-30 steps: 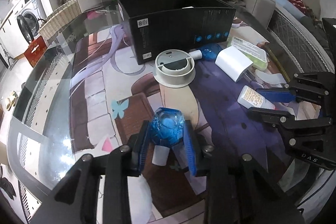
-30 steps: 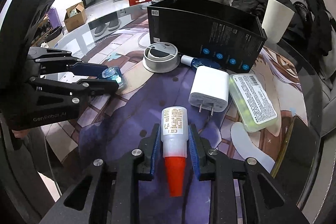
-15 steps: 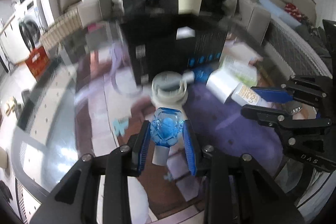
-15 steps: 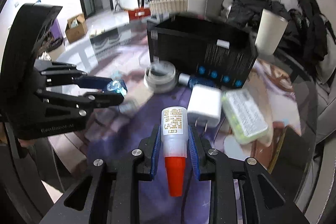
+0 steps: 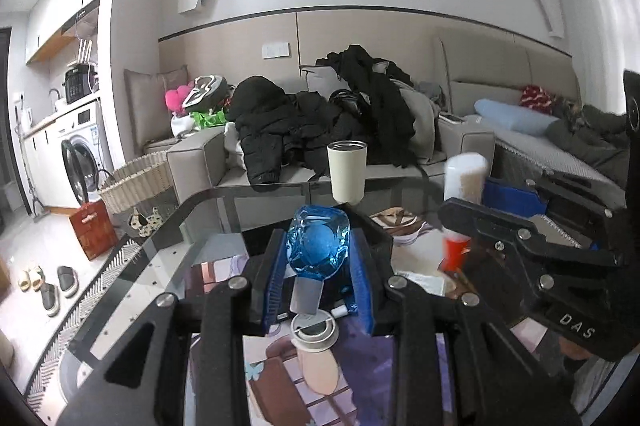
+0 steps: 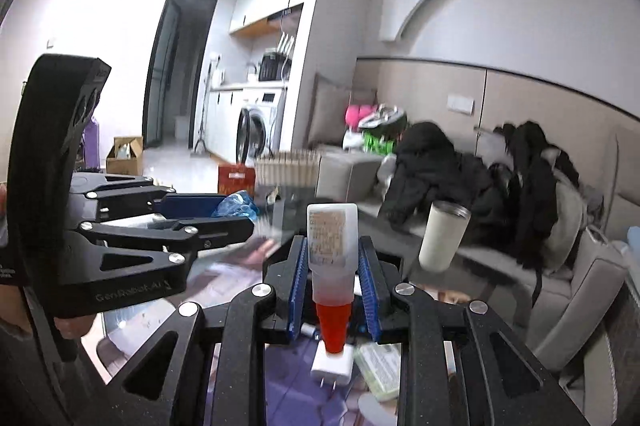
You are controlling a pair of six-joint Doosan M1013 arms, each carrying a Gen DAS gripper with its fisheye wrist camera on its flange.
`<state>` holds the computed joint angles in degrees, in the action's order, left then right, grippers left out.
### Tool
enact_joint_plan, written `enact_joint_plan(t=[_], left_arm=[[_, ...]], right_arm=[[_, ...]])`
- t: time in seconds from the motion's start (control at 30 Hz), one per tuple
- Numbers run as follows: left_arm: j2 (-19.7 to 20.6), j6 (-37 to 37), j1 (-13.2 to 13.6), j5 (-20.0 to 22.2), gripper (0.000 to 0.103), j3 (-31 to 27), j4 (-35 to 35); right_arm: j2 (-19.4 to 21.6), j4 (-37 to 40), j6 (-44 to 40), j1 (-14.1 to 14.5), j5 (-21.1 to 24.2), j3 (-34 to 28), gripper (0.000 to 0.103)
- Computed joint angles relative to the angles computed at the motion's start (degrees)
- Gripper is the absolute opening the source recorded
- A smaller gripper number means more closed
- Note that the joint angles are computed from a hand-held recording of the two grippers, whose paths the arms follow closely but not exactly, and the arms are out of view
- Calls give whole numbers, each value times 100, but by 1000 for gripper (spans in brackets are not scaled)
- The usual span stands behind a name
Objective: Organize rigid objects
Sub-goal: 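Carry the blue bottle and glue bottle over the black box with both tools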
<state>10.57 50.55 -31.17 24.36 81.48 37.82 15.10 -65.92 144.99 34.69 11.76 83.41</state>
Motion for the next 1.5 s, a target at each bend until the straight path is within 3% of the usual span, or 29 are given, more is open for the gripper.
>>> enact_joint_plan(t=[0.13,0.23,0.33,0.5,0.6,0.7,0.83,1.03,1.13,1.23,1.33,1.47,1.5], left_arm=[[37,36,35,50,29,-88,-90],[86,182,56,94,29,-147,-247],[141,419,97,199,29,-246,-589],[224,-198,104,88,29,-403,98],[362,-507,162,-49,29,-641,429],[550,-713,246,-90,29,-919,576],[803,-675,343,2,29,-1266,350],[1004,-780,406,224,29,-1519,351],[1078,-372,439,334,29,-1614,-105],[1209,255,448,642,29,-1819,-722],[1446,1017,501,1238,29,-2190,-1595],[1822,1599,546,2215,29,-2776,-2348],[1954,1735,557,2551,29,-2972,-2558]], right_arm=[[-31,325,-284,11,15,-16,21],[16,1320,-1123,-11,147,-129,21],[71,1804,-1475,-37,254,-224,21],[138,1409,-1017,-72,229,-367,21],[309,1163,-748,-125,171,-641,21],[532,1447,-936,-179,176,-1023,21],[907,1827,-1218,-243,269,-1627,21],[1362,2987,-2119,-343,604,-2355,21],[1464,2953,-2140,-351,737,-2480,21],[1565,3049,-2320,-374,940,-2616,21],[1683,3318,-2560,-389,1375,-2807,21],[1950,3958,-3148,-432,2242,-3263,21],[2091,4240,-3401,-453,2660,-3518,21]])
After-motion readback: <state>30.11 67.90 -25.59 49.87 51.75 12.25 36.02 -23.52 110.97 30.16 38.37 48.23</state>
